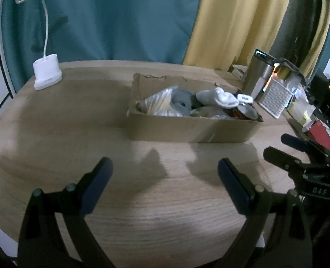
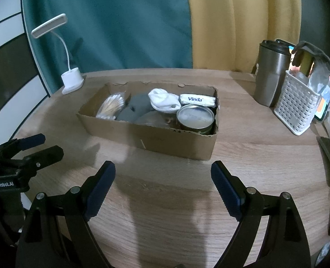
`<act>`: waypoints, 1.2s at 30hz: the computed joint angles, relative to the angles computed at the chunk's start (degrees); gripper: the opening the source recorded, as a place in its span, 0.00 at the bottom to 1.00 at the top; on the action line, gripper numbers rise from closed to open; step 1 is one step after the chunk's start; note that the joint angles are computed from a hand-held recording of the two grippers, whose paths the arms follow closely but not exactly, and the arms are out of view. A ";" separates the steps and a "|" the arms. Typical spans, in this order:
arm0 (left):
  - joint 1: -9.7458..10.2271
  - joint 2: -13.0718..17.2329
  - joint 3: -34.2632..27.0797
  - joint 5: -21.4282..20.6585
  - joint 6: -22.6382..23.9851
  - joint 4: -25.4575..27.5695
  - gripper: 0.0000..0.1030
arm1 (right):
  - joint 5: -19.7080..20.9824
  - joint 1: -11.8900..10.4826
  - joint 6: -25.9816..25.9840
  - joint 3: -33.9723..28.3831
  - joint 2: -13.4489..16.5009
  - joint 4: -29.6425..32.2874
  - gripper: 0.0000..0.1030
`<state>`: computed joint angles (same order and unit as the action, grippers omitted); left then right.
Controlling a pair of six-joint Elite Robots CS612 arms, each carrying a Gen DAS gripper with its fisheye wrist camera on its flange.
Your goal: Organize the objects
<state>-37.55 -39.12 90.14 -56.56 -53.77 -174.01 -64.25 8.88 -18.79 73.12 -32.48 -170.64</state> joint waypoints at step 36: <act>0.08 -0.11 0.24 -0.57 0.76 -0.62 0.94 | -0.53 0.04 0.16 -0.20 0.18 -0.16 0.87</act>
<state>-37.47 -39.23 90.38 -57.13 -53.01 -174.63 -64.78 8.92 -18.63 72.92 -32.30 -170.80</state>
